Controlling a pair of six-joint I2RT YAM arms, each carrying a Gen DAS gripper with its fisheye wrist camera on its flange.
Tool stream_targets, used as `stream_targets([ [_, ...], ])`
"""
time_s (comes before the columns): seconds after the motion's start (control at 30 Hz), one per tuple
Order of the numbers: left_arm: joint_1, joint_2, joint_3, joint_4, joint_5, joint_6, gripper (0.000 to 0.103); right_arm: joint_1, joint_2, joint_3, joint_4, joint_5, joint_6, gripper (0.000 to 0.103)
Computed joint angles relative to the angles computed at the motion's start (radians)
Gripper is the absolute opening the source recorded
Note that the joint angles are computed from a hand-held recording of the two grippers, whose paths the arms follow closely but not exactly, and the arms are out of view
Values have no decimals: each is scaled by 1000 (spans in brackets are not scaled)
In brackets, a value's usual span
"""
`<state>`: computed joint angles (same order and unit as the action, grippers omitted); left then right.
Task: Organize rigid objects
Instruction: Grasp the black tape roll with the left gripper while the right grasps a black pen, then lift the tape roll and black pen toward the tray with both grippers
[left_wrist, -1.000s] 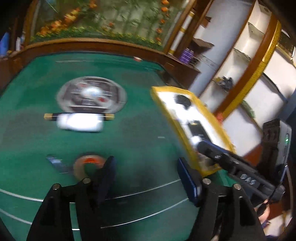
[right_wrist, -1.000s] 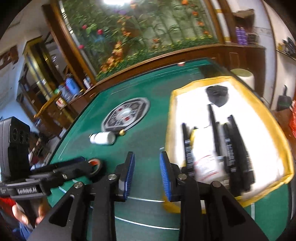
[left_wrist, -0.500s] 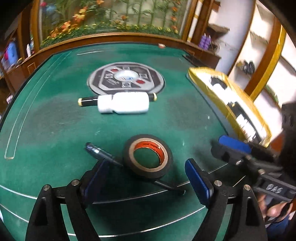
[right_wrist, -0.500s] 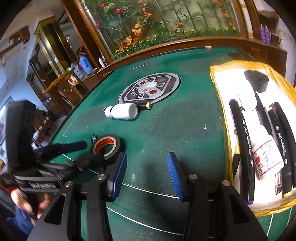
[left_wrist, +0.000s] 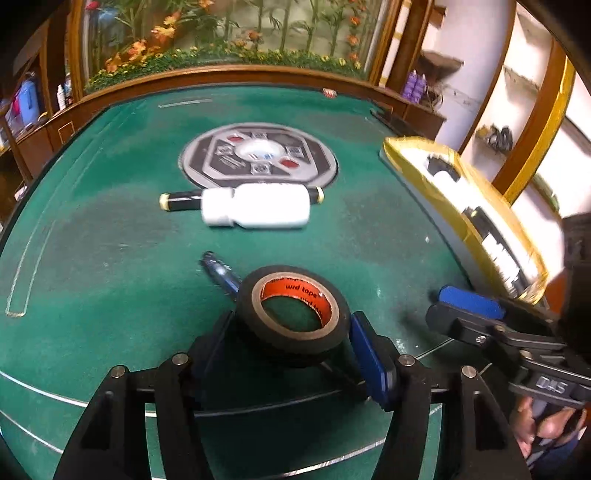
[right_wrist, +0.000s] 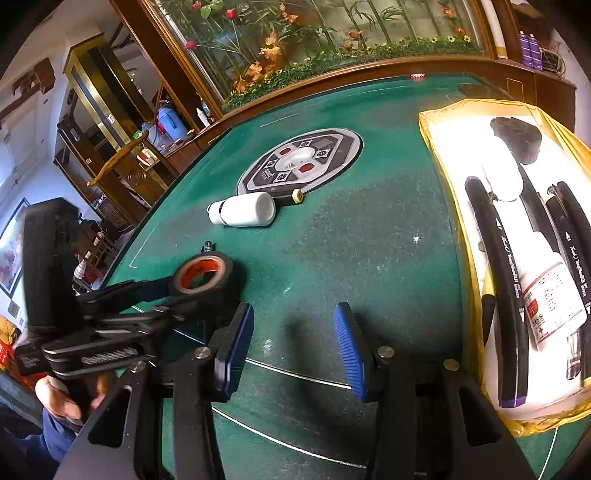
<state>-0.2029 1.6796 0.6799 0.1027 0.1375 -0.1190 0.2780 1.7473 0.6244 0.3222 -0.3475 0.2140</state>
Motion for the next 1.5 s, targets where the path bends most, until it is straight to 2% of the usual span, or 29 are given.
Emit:
stream_targets([
  [0.13,107,-93,-74,26,46,12,66,37,-5,16,-27,60,-19,44],
  [0.23,202,-87,-89,25,82,19,66,79,-6,46,-65,65,-44,44],
  [0.3,249,-68,-90,24,117,15,66,118,6,92,-118,40,-68,44],
  [0.37,292,-65,-88,18,195,14,66,174,36,171,-203,48,-107,43],
  [0.47,291,-59,-89,26,182,14,66,230,97,275,-269,102,-131,41],
  [0.57,272,-39,-72,10,160,16,66,270,177,382,-332,149,-155,22],
  [0.67,268,-6,-44,-5,164,16,66,291,255,467,-379,188,-164,13],
  [0.73,272,12,-29,-12,168,12,66,315,239,451,-357,241,-180,8],
  [0.83,263,17,-28,-8,154,10,66,334,223,426,-332,286,-204,8],
  [1.0,266,-19,-70,48,163,12,66,288,188,356,-254,170,-124,8],
  [1.07,266,-30,-81,62,168,13,66,280,174,332,-224,153,-108,8],
  [1.3,230,-73,-111,94,97,2,66,222,104,246,-163,66,-49,8],
  [1.5,197,-80,-107,83,104,-31,66,151,-8,142,-126,27,-29,8],
])
